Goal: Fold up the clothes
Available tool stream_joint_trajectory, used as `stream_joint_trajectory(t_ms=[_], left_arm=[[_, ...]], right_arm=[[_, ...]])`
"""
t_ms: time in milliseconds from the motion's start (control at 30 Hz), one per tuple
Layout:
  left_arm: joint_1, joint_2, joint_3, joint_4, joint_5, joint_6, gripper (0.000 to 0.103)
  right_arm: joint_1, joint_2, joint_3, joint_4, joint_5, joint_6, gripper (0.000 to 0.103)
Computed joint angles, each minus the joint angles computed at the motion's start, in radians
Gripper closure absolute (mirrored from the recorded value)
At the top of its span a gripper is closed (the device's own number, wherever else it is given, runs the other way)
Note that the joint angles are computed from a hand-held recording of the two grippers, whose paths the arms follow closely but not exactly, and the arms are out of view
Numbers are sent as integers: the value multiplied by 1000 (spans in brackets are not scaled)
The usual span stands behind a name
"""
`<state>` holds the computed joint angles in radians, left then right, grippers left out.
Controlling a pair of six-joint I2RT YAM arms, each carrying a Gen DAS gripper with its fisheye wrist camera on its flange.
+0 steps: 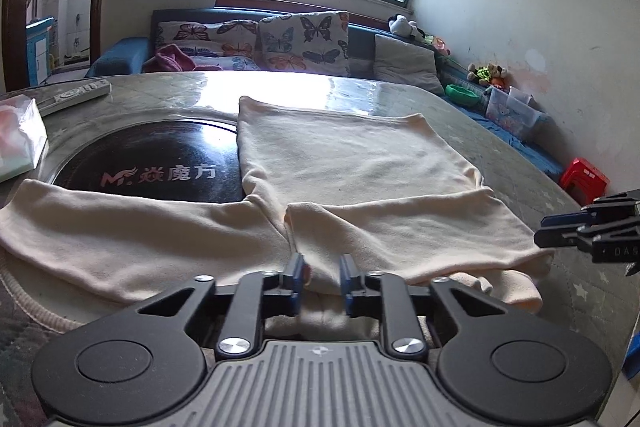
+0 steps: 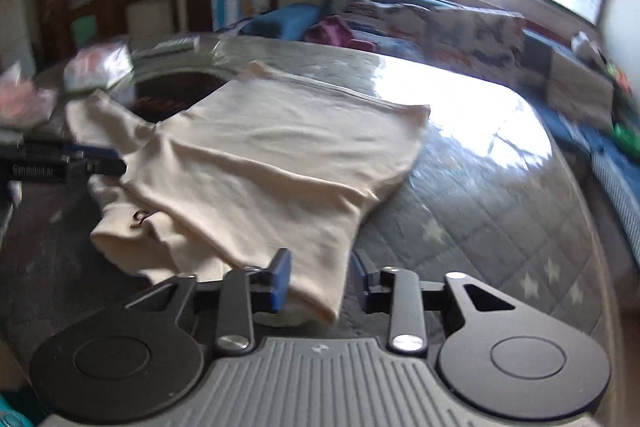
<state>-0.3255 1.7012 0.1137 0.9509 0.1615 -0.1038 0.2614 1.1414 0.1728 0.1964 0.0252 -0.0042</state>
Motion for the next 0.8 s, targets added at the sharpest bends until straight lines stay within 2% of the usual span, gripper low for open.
stream_joint_trajectory(t_ms=[100, 233, 433, 533, 600, 800], left_arm=[[-17, 2, 4, 2, -24, 5, 98], [4, -49, -7, -30, -30, 26, 99], [38, -123, 1, -137, -26, 66, 100], [32, -173, 21, -188, 1, 56, 97], [-3, -155, 54, -194, 3, 43, 97], [-67, 42, 185, -140, -24, 23, 97]], right_arm=[[-66, 17, -23, 51, -63, -5, 81], [-87, 101, -25, 99, -61, -36, 87], [-107, 47, 23, 8, -65, -83, 87], [-100, 85, 76, 18, -74, -105, 87], [-87, 162, 124, 56, -80, -113, 87], [-54, 409, 240, 170, -81, -115, 87]])
